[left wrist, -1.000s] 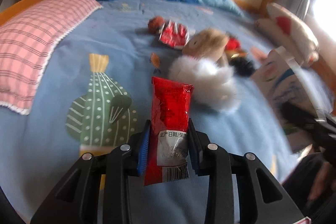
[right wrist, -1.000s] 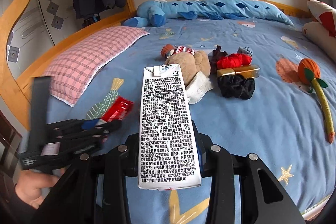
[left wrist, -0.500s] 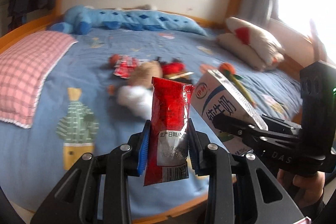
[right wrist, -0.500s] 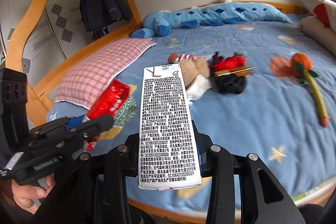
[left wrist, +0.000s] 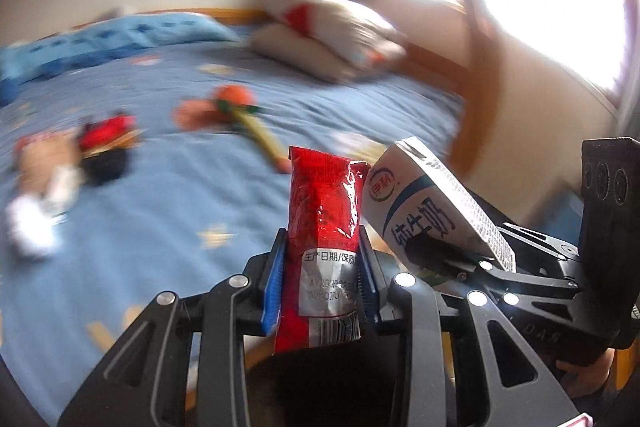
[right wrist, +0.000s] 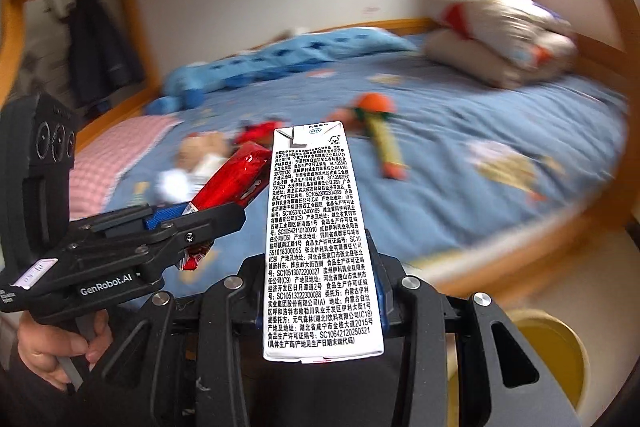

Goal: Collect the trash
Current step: 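Carry both items to the yellow bucket and open both tools to drop them, then move both tools back over the bed toward the teddy bear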

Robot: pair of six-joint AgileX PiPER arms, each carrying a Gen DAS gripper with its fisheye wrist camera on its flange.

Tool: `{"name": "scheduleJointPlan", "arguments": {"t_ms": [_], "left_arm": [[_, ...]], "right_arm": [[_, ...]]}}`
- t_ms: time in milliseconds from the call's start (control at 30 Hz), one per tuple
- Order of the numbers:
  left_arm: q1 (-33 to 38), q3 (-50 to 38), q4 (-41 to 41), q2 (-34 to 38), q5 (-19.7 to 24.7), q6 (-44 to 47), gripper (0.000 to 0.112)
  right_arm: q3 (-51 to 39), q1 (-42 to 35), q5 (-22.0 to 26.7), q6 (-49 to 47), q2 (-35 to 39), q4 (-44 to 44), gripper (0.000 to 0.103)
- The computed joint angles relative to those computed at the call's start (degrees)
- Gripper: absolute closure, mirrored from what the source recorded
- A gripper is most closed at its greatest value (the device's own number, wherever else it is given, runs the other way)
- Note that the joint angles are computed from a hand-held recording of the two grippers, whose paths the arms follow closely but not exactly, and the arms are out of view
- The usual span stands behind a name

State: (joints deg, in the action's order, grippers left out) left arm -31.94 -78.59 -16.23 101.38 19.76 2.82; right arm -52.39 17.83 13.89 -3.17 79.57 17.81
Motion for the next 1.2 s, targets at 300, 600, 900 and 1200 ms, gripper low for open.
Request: {"name": "scheduleJointPlan", "arguments": {"t_ms": [300,600,900,1200], "left_arm": [[-13.0,-25.8,-2.4,20.9,11.0,2.3,0.079],[-18.4,-53.1,-1.3,40.3,28.2,-2.9,0.079],[-18.7,-65.8,6.8,47.7,35.9,-11.2,0.035],[-17.5,-50.3,6.1,38.8,25.7,-10.2,0.021]], "right_arm": [[16.6,-22.4,6.1,-1.1,-15.4,-1.2,0.067],[23.1,-35.9,8.3,-17.4,-14.7,11.1,0.067],[23.7,-37.6,4.9,-15.9,-10.9,9.6,0.038],[22.8,-39.2,7.4,-22.4,-11.6,16.6,0.036]]}}
